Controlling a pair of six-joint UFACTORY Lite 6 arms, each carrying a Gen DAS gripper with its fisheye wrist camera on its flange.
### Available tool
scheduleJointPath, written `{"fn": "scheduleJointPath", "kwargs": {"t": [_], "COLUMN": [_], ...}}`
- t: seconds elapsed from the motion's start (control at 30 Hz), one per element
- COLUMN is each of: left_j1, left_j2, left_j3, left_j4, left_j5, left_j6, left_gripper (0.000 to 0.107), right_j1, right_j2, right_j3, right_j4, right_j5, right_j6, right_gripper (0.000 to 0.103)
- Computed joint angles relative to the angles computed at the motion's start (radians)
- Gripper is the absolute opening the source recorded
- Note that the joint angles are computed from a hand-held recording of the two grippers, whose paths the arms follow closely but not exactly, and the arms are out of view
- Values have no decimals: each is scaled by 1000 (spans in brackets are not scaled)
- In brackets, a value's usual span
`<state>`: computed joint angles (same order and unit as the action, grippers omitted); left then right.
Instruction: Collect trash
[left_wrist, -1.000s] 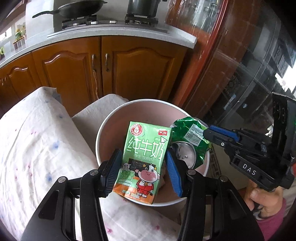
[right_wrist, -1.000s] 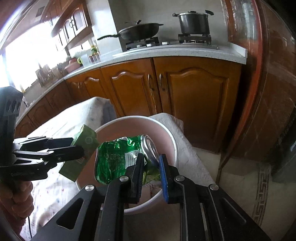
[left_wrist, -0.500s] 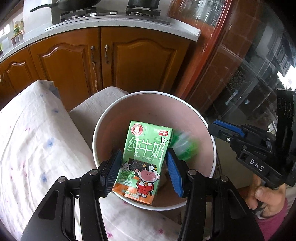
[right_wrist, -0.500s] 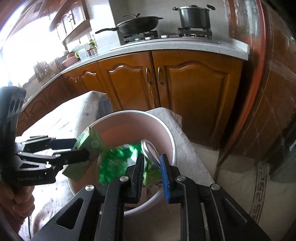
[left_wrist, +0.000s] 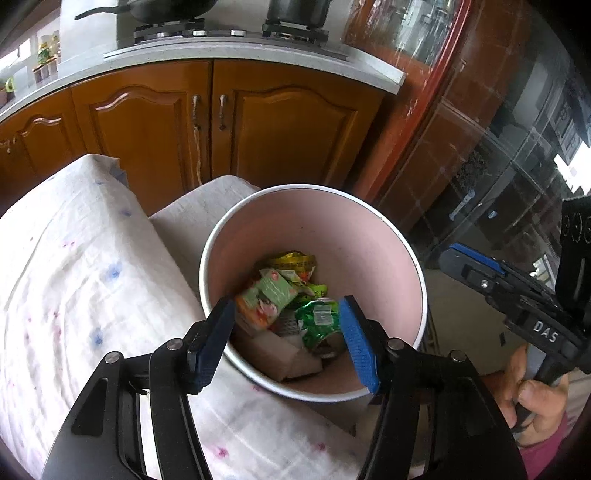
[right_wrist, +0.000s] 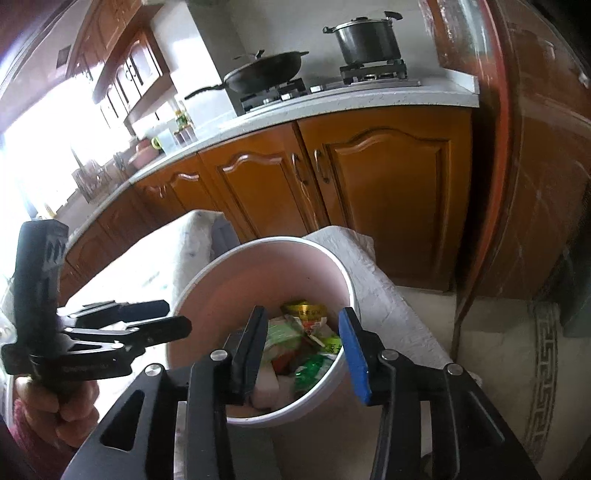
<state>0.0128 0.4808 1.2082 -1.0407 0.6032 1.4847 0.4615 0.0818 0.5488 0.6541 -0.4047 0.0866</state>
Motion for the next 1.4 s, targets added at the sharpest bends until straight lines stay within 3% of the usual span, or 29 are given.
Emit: {"fn": "scheduleJointPath", "kwargs": {"t": [0.1,0.27,0.37,0.67,0.77,1.4], "left_j1": [39,134,194,416,480,810], "left_j2": [-41,-109,-136,-233,-241,-248], "left_j3": [-45,-125,-158,-270,-288,-325], "left_j4": [-32,-91,-114,-161,-157,-116], "left_j5": [10,25,42,129,154,289], "left_j6": [38,117,154,282,314,456], "left_gripper": [61,78,79,83,83,84], "right_j1": [36,147,203,399,469,708], "right_j2": [-31,-43,-35,10,47,219], "right_j3": [-28,-53,-56,-42,-12,202], "right_j4": [2,81,102,244,299,555], "right_j5": [-39,-140,-186,-335,-383,-443], "right_j6": [43,67,105,166,173,42], "right_gripper": [48,70,81,96,98,99]}}
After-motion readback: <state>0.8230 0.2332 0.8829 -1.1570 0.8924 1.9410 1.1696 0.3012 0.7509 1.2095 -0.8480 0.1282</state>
